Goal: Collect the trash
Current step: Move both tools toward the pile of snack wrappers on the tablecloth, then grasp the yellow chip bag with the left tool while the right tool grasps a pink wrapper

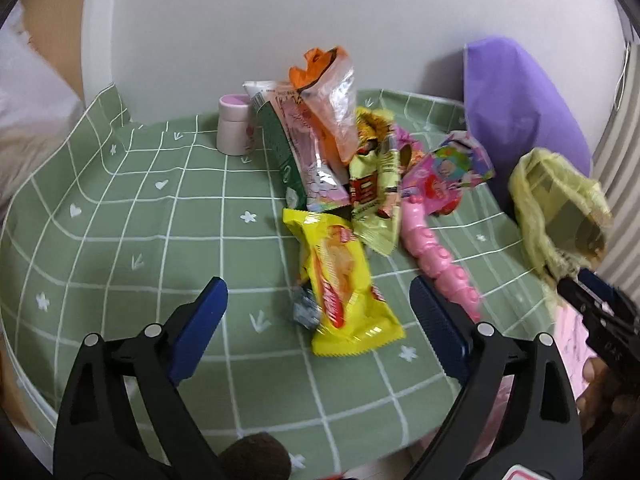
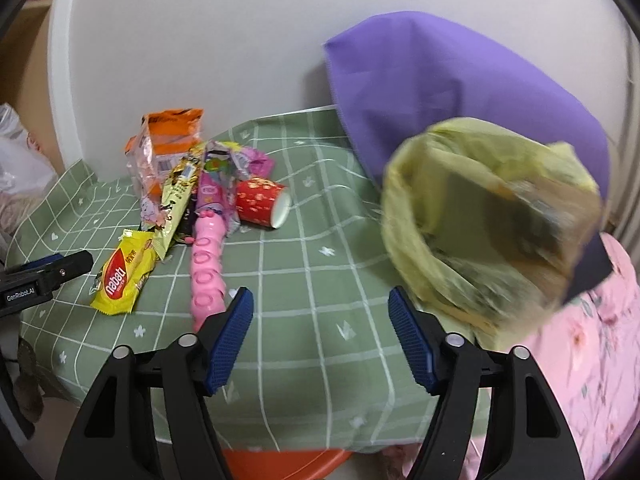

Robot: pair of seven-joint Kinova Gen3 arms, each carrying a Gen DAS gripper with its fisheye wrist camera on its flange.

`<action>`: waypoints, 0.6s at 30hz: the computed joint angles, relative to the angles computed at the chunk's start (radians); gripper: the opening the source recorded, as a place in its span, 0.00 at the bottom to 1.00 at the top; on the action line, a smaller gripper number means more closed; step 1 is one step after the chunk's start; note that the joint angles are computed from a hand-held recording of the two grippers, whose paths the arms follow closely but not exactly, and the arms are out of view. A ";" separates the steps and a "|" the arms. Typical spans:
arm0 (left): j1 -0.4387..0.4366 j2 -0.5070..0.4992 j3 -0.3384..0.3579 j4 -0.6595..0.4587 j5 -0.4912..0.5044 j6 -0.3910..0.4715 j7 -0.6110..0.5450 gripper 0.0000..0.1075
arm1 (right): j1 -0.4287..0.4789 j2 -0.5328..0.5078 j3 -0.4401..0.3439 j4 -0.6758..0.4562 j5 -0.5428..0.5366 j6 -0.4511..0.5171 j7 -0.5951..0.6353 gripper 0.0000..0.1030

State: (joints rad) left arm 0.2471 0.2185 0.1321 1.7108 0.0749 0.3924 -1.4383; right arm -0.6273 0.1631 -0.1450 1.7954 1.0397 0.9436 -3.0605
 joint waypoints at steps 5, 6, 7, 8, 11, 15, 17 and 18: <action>0.008 0.032 -0.035 -0.068 -0.056 0.068 0.069 0.80 | 0.116 0.076 -0.015 -0.115 -0.043 -0.142 0.192 0.55; -0.016 0.038 -0.021 -0.077 -0.032 0.082 0.050 0.77 | 0.131 0.096 -0.015 -0.145 -0.049 -0.161 0.233 0.55; -0.022 0.042 -0.020 -0.084 -0.025 0.092 0.045 0.77 | 0.156 0.114 -0.032 -0.174 -0.057 -0.169 0.273 0.55; -0.025 0.051 -0.022 -0.097 -0.026 0.107 0.041 0.75 | 0.195 0.145 -0.068 -0.217 -0.052 -0.170 0.314 0.55; -0.030 0.067 -0.029 -0.121 -0.030 0.124 0.038 0.70 | 0.313 0.237 -0.206 -0.346 -0.039 -0.130 0.436 0.50; -0.046 0.078 -0.014 -0.144 -0.012 0.134 -0.004 0.67 | 0.471 0.330 -0.391 -0.470 -0.101 -0.117 0.599 0.16; -0.049 0.094 -0.004 -0.166 -0.006 0.151 -0.032 0.65 | 0.516 0.329 -0.428 -0.484 -0.149 -0.117 0.647 0.09; -0.058 0.109 0.006 -0.186 0.009 0.167 -0.052 0.63 | 0.517 0.318 -0.419 -0.477 -0.161 -0.118 0.647 0.09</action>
